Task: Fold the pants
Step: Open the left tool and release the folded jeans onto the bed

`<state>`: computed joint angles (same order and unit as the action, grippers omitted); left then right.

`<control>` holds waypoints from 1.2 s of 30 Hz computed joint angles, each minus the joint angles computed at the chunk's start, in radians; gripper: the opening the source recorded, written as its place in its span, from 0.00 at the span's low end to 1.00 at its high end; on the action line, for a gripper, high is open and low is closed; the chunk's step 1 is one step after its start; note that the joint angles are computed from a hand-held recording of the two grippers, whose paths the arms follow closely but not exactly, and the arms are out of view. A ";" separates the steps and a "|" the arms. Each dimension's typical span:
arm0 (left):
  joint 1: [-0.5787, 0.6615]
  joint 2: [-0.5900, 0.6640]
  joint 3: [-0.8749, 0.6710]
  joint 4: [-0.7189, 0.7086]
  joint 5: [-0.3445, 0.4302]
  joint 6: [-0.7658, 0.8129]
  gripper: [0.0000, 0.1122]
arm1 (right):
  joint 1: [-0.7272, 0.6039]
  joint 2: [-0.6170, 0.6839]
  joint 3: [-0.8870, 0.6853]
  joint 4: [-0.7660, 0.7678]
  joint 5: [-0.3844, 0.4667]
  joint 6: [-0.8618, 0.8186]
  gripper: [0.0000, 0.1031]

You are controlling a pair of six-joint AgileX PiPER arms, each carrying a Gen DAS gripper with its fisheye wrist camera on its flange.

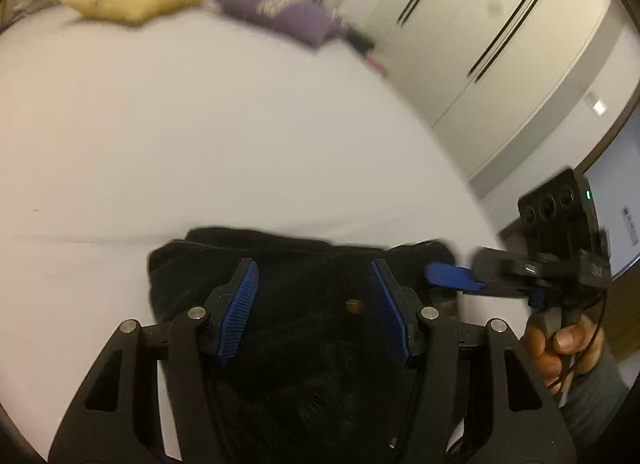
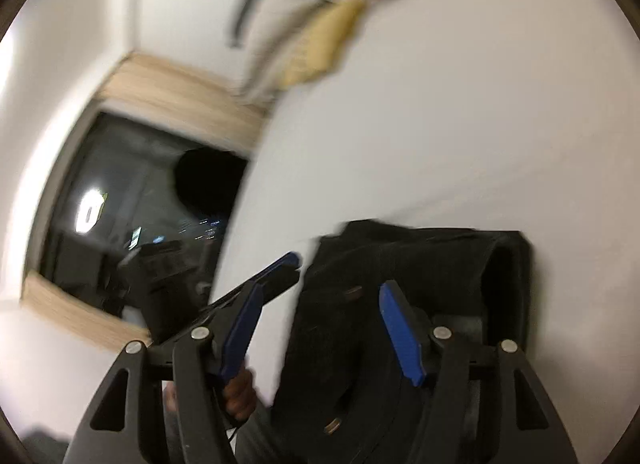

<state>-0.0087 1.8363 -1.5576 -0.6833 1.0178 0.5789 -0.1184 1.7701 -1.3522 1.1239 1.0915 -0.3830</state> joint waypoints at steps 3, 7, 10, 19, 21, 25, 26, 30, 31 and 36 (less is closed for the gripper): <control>-0.014 0.068 0.038 0.025 -0.058 0.020 0.49 | -0.036 0.047 0.067 0.020 -0.035 -0.021 0.34; 0.052 0.037 0.113 -0.124 -0.055 0.131 0.50 | -0.114 -0.046 0.224 0.088 -0.038 -0.145 0.28; 0.083 -0.076 0.193 -0.160 -0.059 0.179 0.50 | -0.164 -0.139 0.284 0.131 0.003 -0.164 0.54; 0.154 -0.251 0.583 -0.323 -0.155 0.469 0.49 | -0.065 -0.256 0.570 0.252 -0.002 -0.356 0.54; 0.171 -0.277 0.629 -0.368 -0.164 0.527 0.50 | -0.124 -0.266 0.638 0.311 0.022 -0.445 0.45; 0.158 -0.376 0.677 -0.298 -0.187 0.452 0.50 | -0.153 -0.361 0.649 0.234 -0.011 -0.348 0.51; 0.169 -0.417 0.689 -0.281 -0.174 0.438 0.50 | -0.164 -0.400 0.642 0.226 -0.001 -0.306 0.56; 0.114 -0.544 0.733 -0.153 -0.276 0.306 0.63 | -0.103 -0.457 0.589 0.301 -0.007 -0.324 0.80; 0.106 -0.565 0.744 -0.114 -0.293 0.271 0.67 | -0.058 -0.442 0.563 0.306 -0.025 -0.321 0.82; 0.052 -0.562 0.766 0.110 -0.327 0.080 0.71 | 0.041 -0.299 0.538 0.210 -0.092 -0.305 0.70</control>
